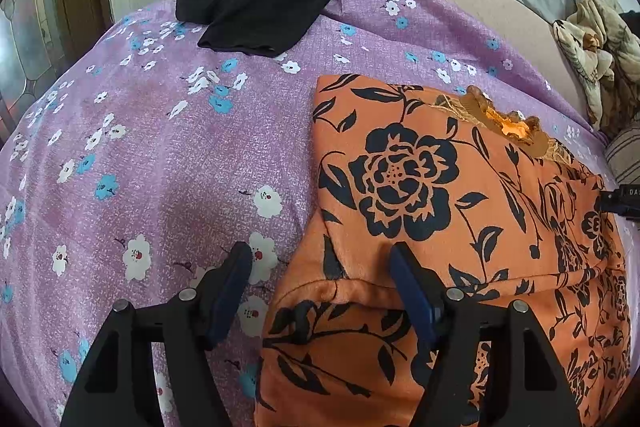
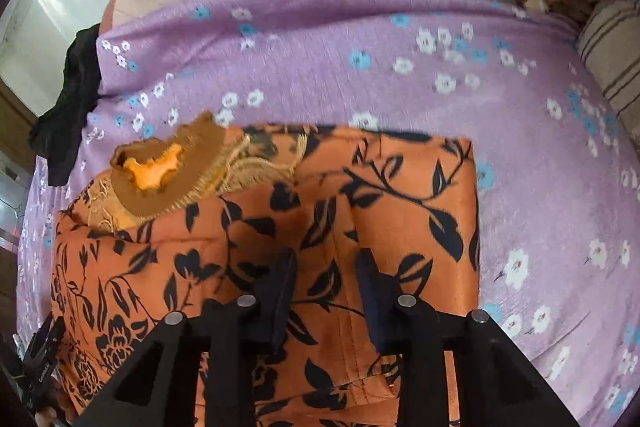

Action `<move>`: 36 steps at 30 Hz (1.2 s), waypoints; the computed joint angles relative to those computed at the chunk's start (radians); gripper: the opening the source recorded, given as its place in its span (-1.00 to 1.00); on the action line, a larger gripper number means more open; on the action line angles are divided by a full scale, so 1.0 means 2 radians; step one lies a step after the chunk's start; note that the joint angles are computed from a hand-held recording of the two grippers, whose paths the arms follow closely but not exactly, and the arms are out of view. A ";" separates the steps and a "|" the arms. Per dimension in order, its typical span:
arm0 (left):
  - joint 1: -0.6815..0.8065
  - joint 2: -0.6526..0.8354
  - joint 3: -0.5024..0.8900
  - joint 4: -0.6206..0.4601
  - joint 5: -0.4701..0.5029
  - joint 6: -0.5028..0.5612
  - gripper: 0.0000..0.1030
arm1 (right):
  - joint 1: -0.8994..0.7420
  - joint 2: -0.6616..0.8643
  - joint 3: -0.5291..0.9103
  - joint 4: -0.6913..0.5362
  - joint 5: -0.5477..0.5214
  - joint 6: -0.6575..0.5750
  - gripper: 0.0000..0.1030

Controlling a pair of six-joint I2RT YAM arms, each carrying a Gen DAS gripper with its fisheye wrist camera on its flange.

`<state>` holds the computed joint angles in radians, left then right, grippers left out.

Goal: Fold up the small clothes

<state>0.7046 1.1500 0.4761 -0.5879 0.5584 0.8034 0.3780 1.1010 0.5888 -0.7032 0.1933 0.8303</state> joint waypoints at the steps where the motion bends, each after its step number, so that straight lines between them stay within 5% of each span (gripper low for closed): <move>1: 0.000 0.000 0.000 0.000 0.000 0.000 0.40 | -0.008 -0.010 -0.008 0.004 -0.007 -0.003 -0.34; 10: 0.000 -0.003 -0.002 0.002 -0.001 0.000 0.40 | -0.013 -0.031 -0.036 0.003 -0.015 -0.004 -0.26; 13: 0.000 -0.002 -0.002 0.003 -0.001 -0.001 0.40 | -0.003 -0.015 -0.016 -0.021 -0.008 -0.004 -0.81; 16: 0.000 -0.002 -0.002 0.003 -0.001 0.001 0.40 | 0.031 0.001 0.021 -0.051 0.019 0.006 -0.84; 20: 0.002 0.001 -0.001 0.002 0.001 0.001 0.40 | 0.109 -0.032 0.080 -0.149 0.121 0.064 -0.84; 22: -0.001 -0.001 -0.002 0.004 -0.002 -0.003 0.41 | 0.094 -0.052 0.064 -0.167 0.102 0.072 -0.83; 25: 0.002 0.000 -0.002 0.004 0.001 -0.001 0.41 | 0.042 -0.038 -0.004 -0.139 0.037 0.060 -0.68; 31: -0.004 -0.004 -0.004 0.008 -0.004 -0.007 0.41 | 0.175 -0.079 0.029 -0.210 0.150 0.199 -0.44; 33: -0.003 -0.003 -0.004 0.007 -0.003 -0.008 0.41 | 0.202 -0.087 0.045 -0.195 0.169 0.203 -0.08; 34: -0.003 -0.003 -0.004 0.007 -0.003 -0.007 0.41 | 0.215 -0.100 0.040 -0.166 0.164 0.199 0.48; 35: -0.002 -0.003 -0.004 0.007 -0.003 -0.007 0.41 | 0.211 -0.114 0.021 -0.132 0.146 0.193 0.67; 36: -0.002 -0.002 -0.004 0.008 -0.003 -0.006 0.41 | 0.199 -0.120 0.006 -0.107 0.127 0.184 0.65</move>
<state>0.7008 1.1458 0.4672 -0.5711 0.5530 0.7911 0.7750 0.8608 0.5998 -0.9162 0.4468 1.1983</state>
